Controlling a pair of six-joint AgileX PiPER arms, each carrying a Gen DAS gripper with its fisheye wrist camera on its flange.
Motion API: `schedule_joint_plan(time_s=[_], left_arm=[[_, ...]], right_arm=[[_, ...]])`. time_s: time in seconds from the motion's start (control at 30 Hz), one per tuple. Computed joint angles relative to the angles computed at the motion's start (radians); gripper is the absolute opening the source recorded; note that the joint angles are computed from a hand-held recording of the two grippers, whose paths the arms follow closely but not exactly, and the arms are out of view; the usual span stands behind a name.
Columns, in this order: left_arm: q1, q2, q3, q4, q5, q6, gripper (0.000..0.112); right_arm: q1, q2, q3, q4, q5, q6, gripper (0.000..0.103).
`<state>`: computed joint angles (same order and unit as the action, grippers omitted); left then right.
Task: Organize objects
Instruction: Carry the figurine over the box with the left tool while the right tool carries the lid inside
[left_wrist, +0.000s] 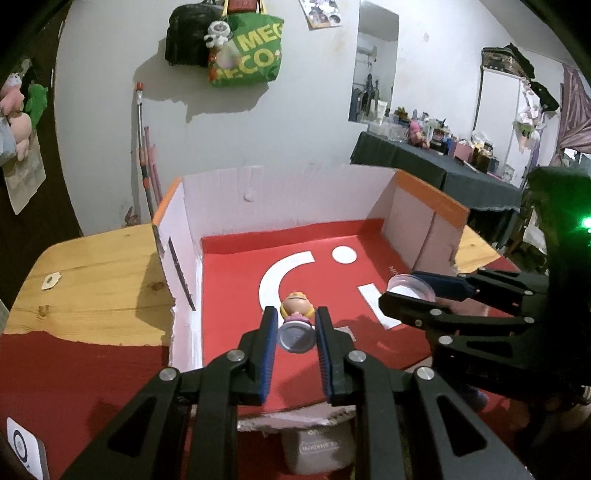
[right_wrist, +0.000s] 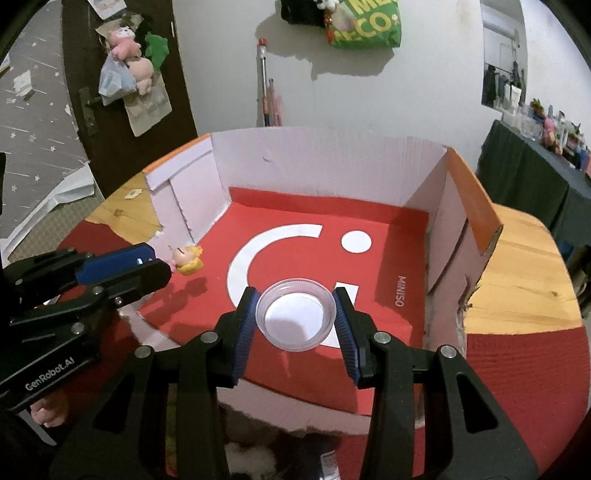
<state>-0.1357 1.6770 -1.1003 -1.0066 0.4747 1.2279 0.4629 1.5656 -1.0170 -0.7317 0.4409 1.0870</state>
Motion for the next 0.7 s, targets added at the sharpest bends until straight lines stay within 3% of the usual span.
schedule_joint_plan(time_s=[0.33,0.7], left_arm=[[-0.032,0.122,-0.095,0.157,-0.012,-0.167,0.021],[-0.055,0.184,-0.149,0.276,0.002,-0.283,0.021]], right_arm=[[-0.052,0.056,-0.039,0.139,-0.014,-0.152,0.039],[-0.079,0.121,-0.083,0.262,0.025,-0.275,0.039]])
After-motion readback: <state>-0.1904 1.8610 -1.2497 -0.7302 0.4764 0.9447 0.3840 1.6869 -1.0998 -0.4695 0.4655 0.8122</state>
